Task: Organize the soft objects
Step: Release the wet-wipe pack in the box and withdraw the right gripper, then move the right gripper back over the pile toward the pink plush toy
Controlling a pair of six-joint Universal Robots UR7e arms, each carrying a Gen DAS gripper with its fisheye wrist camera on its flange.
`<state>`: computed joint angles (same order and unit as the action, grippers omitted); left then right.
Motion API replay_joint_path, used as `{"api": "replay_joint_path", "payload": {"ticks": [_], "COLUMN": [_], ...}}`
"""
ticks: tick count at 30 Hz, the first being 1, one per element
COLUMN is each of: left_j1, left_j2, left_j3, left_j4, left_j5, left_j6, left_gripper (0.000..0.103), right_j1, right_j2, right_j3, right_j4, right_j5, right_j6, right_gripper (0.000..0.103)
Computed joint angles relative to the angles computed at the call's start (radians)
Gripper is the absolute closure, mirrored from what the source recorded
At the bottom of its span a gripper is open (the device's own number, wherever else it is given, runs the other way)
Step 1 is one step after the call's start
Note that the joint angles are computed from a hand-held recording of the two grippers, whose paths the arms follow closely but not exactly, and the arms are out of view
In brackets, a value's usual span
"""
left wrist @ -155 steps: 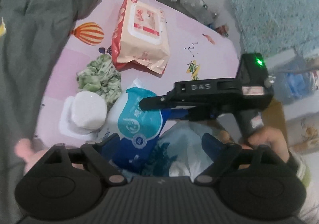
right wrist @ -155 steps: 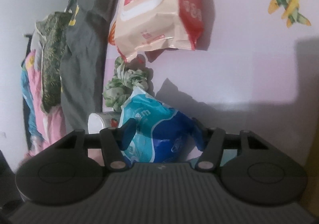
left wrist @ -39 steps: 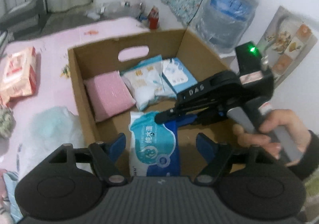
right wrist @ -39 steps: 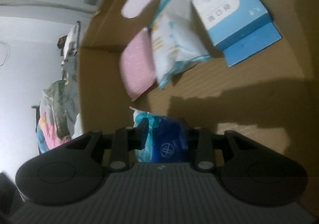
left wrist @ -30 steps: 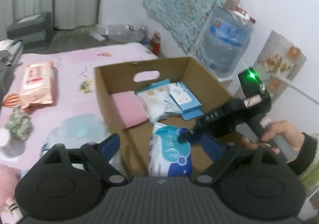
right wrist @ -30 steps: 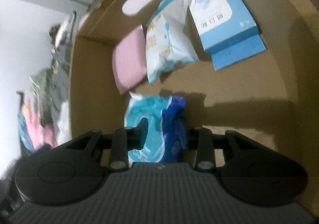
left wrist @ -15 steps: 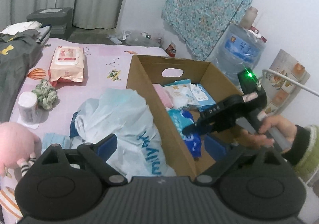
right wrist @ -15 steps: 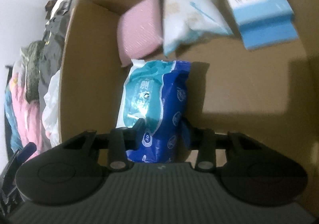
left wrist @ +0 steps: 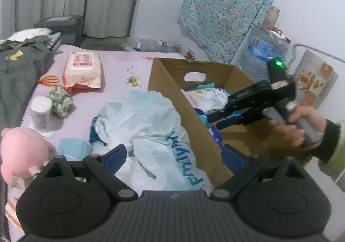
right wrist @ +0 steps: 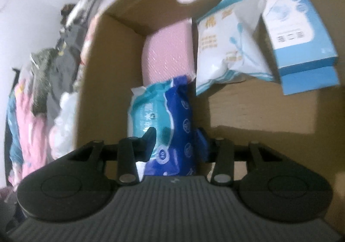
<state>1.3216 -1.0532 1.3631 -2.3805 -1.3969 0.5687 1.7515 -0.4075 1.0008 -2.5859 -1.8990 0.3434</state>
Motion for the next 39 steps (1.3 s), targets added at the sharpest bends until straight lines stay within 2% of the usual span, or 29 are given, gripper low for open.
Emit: {"api": "replay_joint_path", "payload": {"ticks": [5, 9, 11, 15, 19, 21, 23, 25, 26, 28, 31, 35, 36, 39], "left_j1": [0.001, 0.004, 0.010, 0.024, 0.044, 0.056, 0.063, 0.069, 0.069, 0.071, 0.071, 0.086, 0.088, 0.096], "left_j2": [-0.025, -0.057, -0.075, -0.106, -0.131, -0.139, -0.144, -0.146, -0.145, -0.143, -0.142, -0.147, -0.147, -0.138], "left_j3": [0.047, 0.091, 0.112, 0.140, 0.163, 0.172, 0.182, 0.192, 0.197, 0.207, 0.225, 0.219, 0.216, 0.198], "left_j4": [-0.077, -0.164, -0.214, -0.285, -0.339, -0.357, -0.364, -0.365, -0.369, -0.377, -0.395, -0.360, -0.356, -0.361], "left_j5": [0.023, 0.046, 0.057, 0.080, 0.102, 0.114, 0.127, 0.148, 0.161, 0.183, 0.221, 0.209, 0.209, 0.228], "left_j6": [0.028, 0.058, 0.081, 0.123, 0.154, 0.170, 0.183, 0.196, 0.202, 0.223, 0.243, 0.219, 0.213, 0.200], "left_gripper": [0.007, 0.008, 0.007, 0.007, 0.008, 0.008, 0.009, 0.013, 0.015, 0.028, 0.037, 0.048, 0.054, 0.067], "right_j1": [0.007, 0.023, 0.032, 0.067, 0.115, 0.137, 0.153, 0.162, 0.165, 0.166, 0.175, 0.195, 0.197, 0.210], "right_j2": [-0.030, -0.010, -0.023, -0.084, -0.128, -0.135, -0.128, -0.106, -0.092, -0.050, 0.035, 0.164, 0.199, 0.282], "right_j3": [0.073, 0.058, 0.082, 0.181, 0.269, 0.303, 0.321, 0.312, 0.301, 0.262, 0.162, -0.030, -0.085, -0.227], "right_j4": [-0.081, -0.071, -0.104, -0.218, -0.361, -0.439, -0.498, -0.515, -0.512, -0.490, -0.436, -0.304, -0.269, -0.161], "right_j5": [0.044, -0.008, -0.030, -0.113, -0.129, -0.103, -0.044, 0.014, 0.048, 0.134, 0.232, 0.254, 0.259, 0.229], "right_j6": [0.003, 0.003, 0.012, 0.017, -0.016, -0.037, -0.047, -0.043, -0.037, -0.017, -0.012, -0.012, -0.006, 0.010], "right_gripper": [0.061, 0.061, 0.061, 0.060, 0.059, 0.057, 0.055, 0.055, 0.055, 0.055, 0.055, 0.056, 0.057, 0.060]}}
